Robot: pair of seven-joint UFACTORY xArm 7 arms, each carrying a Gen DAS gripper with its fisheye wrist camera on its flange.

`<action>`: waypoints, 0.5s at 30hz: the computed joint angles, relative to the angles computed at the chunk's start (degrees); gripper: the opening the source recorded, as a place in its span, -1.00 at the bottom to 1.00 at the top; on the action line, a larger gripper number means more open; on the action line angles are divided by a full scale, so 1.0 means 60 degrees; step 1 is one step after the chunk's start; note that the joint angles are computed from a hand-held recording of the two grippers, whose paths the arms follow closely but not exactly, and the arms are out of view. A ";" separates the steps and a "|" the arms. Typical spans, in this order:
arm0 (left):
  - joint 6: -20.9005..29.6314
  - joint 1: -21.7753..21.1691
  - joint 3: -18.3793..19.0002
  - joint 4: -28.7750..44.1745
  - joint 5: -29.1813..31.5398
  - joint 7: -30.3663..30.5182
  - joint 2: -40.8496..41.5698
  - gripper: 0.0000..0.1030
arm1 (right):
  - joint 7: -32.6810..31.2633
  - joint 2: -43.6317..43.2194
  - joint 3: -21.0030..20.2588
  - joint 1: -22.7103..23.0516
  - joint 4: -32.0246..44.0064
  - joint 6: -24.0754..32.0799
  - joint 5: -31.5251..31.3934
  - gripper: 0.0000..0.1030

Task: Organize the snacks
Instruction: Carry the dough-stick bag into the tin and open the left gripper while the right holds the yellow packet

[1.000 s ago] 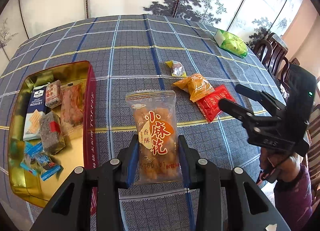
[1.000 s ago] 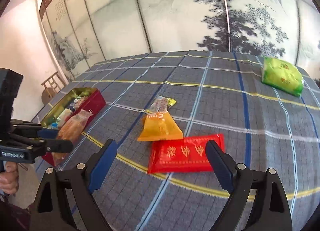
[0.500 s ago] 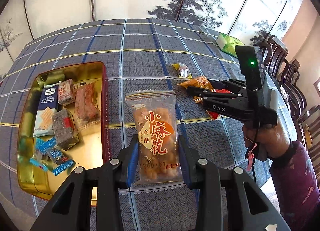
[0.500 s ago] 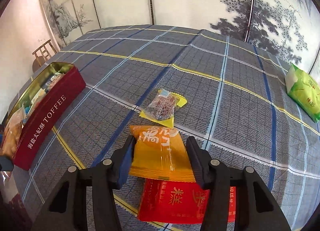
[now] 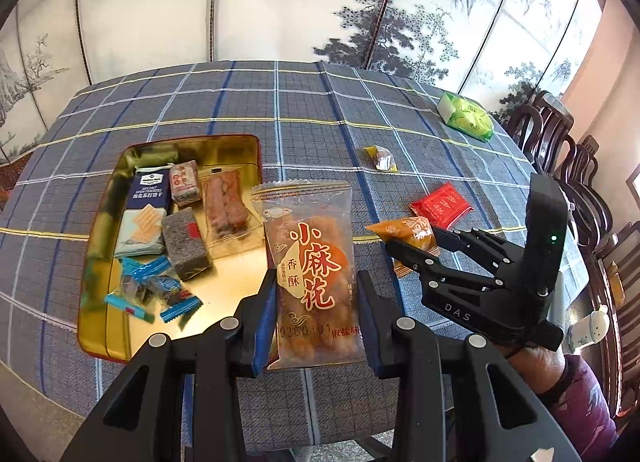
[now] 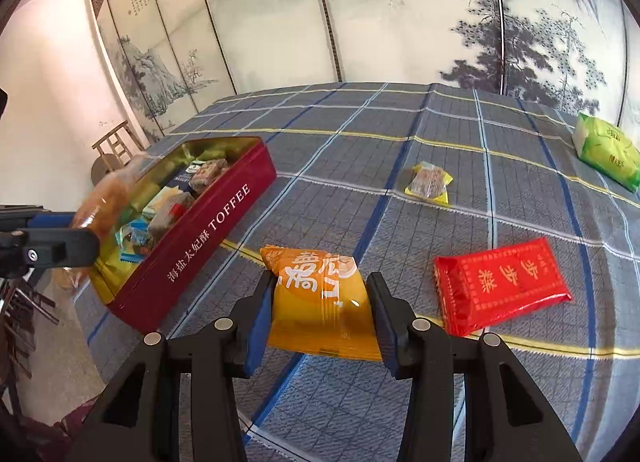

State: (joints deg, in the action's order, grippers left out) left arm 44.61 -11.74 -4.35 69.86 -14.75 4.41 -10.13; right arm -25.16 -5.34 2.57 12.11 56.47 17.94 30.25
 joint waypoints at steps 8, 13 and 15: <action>-0.0233 0.0316 0.0344 -0.0752 -0.0004 0.0254 -0.0603 -0.35 | 0.1909 0.0345 0.0244 -0.0240 -0.0044 -0.0142 -0.1650 -0.10; -0.0688 0.0497 0.0348 -0.1190 0.0374 0.0213 -0.0813 -0.35 | 0.2741 0.0437 0.0317 -0.0296 -0.0038 -0.0220 -0.2459 -0.10; -0.0880 0.0561 0.0328 -0.1363 0.0583 0.0171 -0.0882 -0.35 | 0.2961 0.0440 0.0339 -0.0293 -0.0052 -0.0261 -0.2690 -0.10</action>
State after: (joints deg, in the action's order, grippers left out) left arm 39.33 -8.38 -2.38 61.68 -11.25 5.44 -15.42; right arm -7.39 -2.70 4.60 10.35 56.15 16.38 14.12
